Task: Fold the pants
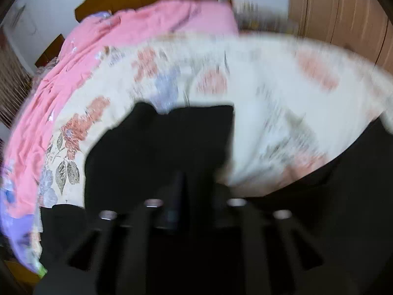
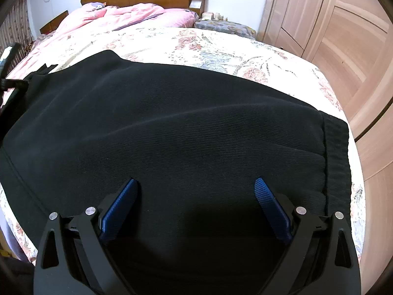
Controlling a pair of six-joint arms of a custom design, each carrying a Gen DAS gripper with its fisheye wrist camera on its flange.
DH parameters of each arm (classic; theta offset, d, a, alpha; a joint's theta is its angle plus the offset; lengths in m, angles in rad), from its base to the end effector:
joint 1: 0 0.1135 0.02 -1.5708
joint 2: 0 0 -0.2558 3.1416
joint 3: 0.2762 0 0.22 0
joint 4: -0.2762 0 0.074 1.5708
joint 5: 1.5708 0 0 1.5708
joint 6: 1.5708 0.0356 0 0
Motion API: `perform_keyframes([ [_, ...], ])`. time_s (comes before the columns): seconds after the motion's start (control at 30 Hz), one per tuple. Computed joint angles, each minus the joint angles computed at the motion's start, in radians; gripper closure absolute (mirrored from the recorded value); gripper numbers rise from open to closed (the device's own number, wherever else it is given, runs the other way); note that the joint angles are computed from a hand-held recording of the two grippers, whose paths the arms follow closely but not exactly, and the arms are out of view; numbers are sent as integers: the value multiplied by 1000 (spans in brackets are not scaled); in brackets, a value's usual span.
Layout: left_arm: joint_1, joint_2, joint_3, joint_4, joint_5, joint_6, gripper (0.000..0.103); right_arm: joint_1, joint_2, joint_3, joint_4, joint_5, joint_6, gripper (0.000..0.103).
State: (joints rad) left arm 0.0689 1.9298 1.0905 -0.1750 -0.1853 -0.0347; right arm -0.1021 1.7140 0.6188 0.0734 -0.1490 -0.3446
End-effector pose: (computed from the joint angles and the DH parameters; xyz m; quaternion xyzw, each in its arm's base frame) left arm 0.3522 0.0309 0.1430 -0.0749 0.9548 0.0936 0.2719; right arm 0.2629 -0.0216 0.1128 -0.1361 0.9504 0.0100 0.2795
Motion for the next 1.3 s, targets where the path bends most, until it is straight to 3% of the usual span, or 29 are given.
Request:
perform_keyframes([
  [0.07, 44, -138, -126, 90, 8, -27, 95, 0, -2, -2, 1, 0, -1, 11],
  [0.17, 224, -438, -367, 181, 151, -81, 95, 1, -2, -6, 6, -4, -1, 11],
  [0.27, 527, -637, -530, 179, 368, -43, 95, -1, -3, -8, 8, -7, -4, 11],
  [0.37, 779, -613, -572, 157, 526, 57, 94, -2, -3, -7, 2, -10, -9, 11],
  [0.5, 1074, -322, -538, 177, 793, 166, 89, 2, -10, -11, -2, -7, -4, 11],
  [0.53, 1105, -269, -525, 183, 845, 179, 83, 6, -13, -13, -1, 0, 2, 11],
  [0.57, 1121, -243, -528, 208, 862, 171, 70, 10, -17, -16, 0, 6, 7, 11],
  [0.6, 1140, -233, -541, 235, 894, 172, 68, 15, -18, -16, -1, 13, 13, 11],
  [0.67, 1169, -218, -549, 252, 994, 165, 47, 19, -19, -15, -4, 20, 19, 11],
  [0.7, 1171, -213, -552, 264, 1017, 151, 44, 20, -19, -15, -4, 22, 21, 11],
  [0.8, 1126, -198, -534, 294, 979, 94, 50, 23, -14, -5, -14, 24, 26, 11],
  [0.87, 1113, -188, -517, 287, 958, 69, 92, 24, -14, -5, -13, 27, 27, 11],
  [0.93, 1133, -188, -516, 294, 984, 61, 94, 40, -24, -9, -11, 58, 36, 12],
  [1.03, 1115, -332, -569, 277, 955, 112, 95, 167, -135, -63, 34, 224, 44, 13],
  [1.13, 1085, -429, -587, 229, 908, 159, 95, 314, -221, 1, -80, 74, 117, 13],
  [1.2, 1077, -426, -586, 231, 883, 146, 95, 490, -173, 79, -117, -1, 145, 12],
  [1.3, 1085, -404, -594, 249, 871, 116, 95, 774, -3, 233, -98, 25, 160, 12],
])
